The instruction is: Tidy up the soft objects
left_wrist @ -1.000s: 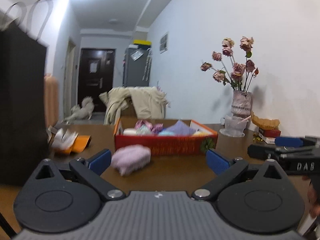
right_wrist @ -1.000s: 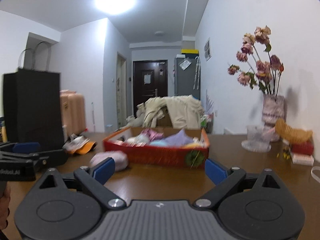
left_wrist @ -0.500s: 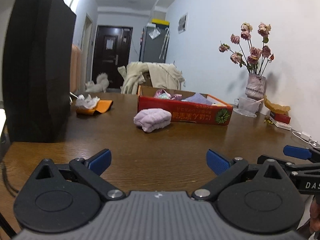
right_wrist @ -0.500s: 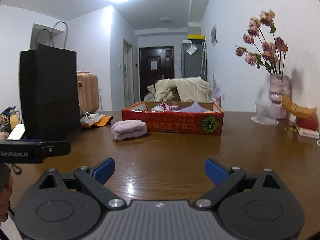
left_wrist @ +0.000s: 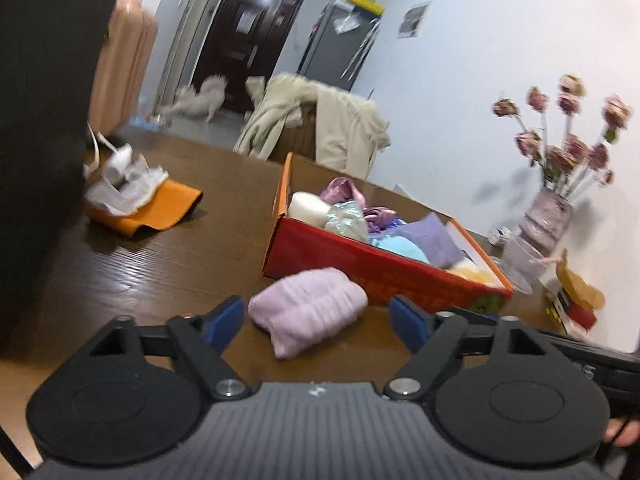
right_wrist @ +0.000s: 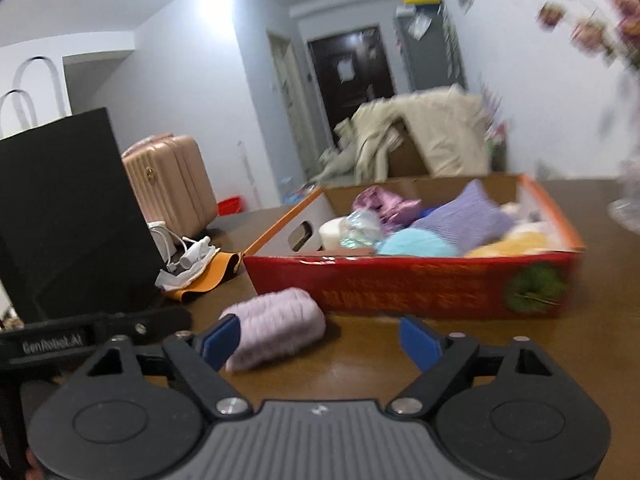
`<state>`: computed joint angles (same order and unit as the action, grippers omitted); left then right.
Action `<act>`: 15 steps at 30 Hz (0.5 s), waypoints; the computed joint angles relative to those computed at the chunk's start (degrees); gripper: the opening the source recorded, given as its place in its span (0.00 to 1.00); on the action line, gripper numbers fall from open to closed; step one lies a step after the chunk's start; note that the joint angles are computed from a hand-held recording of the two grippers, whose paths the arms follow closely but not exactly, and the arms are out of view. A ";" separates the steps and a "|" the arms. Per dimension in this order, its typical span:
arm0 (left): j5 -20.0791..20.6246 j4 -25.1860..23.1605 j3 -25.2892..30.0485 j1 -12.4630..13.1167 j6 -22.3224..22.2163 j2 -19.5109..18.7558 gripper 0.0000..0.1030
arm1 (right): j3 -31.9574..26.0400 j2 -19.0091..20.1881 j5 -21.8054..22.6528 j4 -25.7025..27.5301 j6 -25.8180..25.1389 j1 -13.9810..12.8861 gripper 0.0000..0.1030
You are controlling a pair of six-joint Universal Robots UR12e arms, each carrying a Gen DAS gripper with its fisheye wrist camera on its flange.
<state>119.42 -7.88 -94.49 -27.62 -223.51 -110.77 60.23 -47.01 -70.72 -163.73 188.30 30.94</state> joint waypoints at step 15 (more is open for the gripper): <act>-13.53 1.51 -0.80 5.17 -8.26 -1.94 0.26 | -19.84 12.24 9.10 15.72 2.75 -0.33 0.24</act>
<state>105.89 -6.37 -95.28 -22.45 -231.78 -112.72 40.38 -34.76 -61.61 -148.00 191.05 30.60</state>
